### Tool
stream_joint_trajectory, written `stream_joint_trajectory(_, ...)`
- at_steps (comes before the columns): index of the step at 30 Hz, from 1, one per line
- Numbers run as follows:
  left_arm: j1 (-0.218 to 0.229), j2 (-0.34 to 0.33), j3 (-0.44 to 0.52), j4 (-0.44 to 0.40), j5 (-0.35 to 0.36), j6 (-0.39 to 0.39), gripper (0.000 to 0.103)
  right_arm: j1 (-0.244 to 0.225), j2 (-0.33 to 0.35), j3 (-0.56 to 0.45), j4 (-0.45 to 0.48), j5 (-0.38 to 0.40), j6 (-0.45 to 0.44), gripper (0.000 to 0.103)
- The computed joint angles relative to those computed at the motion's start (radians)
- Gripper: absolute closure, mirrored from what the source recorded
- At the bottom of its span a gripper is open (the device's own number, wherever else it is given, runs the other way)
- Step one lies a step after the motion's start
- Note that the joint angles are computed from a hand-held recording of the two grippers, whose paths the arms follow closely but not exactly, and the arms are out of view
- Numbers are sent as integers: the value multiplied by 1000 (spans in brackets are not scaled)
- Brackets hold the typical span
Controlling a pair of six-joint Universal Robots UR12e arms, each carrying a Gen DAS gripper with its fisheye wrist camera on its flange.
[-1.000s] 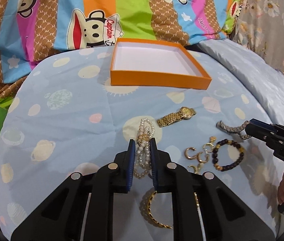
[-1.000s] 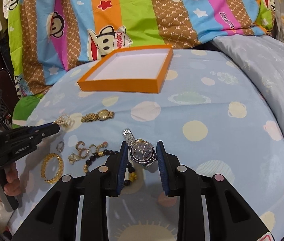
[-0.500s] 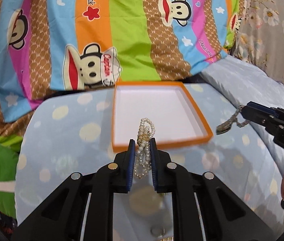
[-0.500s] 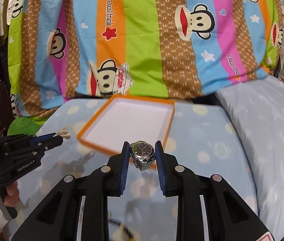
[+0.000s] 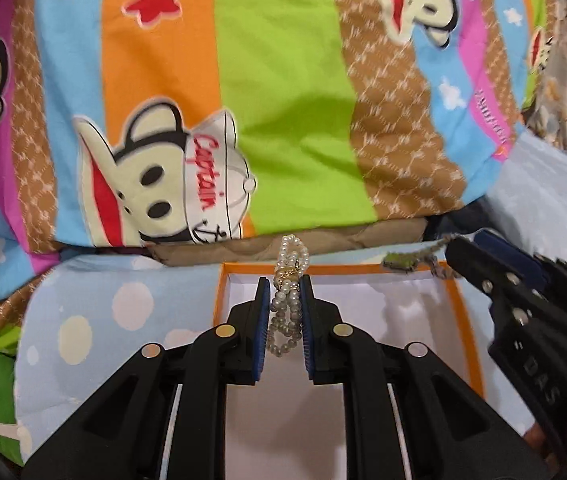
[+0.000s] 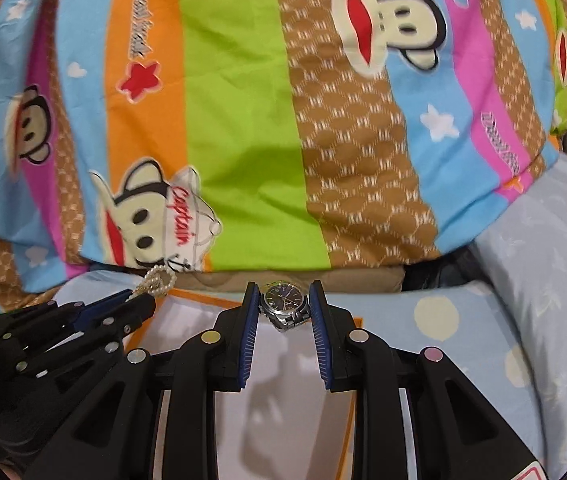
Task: Organize jewelry
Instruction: 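Carry the silver watch and pearl necklace into the orange box and open both tools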
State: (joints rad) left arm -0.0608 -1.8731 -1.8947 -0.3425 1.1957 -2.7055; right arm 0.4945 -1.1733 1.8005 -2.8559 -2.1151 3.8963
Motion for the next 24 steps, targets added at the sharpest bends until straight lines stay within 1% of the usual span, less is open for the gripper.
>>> stream_joint_trajectory(2, -17, -30, 19, -29, 57, -5, 89, -4, 3, 5, 35, 18, 13, 78)
stream_joint_trajectory(4, -24, -45, 23, -47, 88, 2, 87, -7, 1, 20, 48, 47, 30, 78)
stream_joint_trajectory(7, -22, -50, 13, -54, 104, 14, 87, -13, -8, 41, 62, 101, 49, 78)
stream_joint_trajectory(8, -21, -49, 13, -63, 114, 10, 73, -17, -11, 48, 73, 132, 54, 77)
stream_joint_trajectory(9, -20, -49, 13, -68, 119, 11, 50, -16, -12, 53, 73, 142, 56, 77)
stream_joint_trajectory(10, -12, -43, 12, -98, 91, 35, 43, -11, -13, 58, 71, 135, 54, 76)
stream_joint_trajectory(11, -8, -37, 3, -94, 84, 50, 41, -1, -16, 62, 75, 119, 50, 75)
stream_joint_trajectory(13, -1, -20, -32, -35, 88, 86, 38, 15, -22, 74, 54, 95, 48, 74)
stream_joint_trajectory(14, 7, -7, -57, 7, 86, 94, 33, 24, -27, 83, 38, 86, 53, 74)
stream_joint_trajectory(15, 14, 2, -73, 28, 77, 97, 32, 33, -33, 93, 13, 81, 53, 74)
stream_joint_trajectory(16, 35, 20, -94, 26, 30, 111, 32, 42, -38, 103, -8, 77, 55, 73)
stream_joint_trajectory(19, 80, 56, -130, -12, -54, 128, 32, 72, -45, 118, -45, 77, 46, 73)
stream_joint_trajectory(20, 86, 63, -142, -5, -60, 137, 32, 80, -45, 118, -42, 82, 38, 73)
stream_joint_trajectory(22, 91, 74, -173, 31, -45, 152, 33, 87, -41, 114, -14, 95, 34, 75)
stream_joint_trajectory(24, 91, 81, -195, 48, -32, 162, 35, 92, -35, 111, 8, 105, 40, 78)
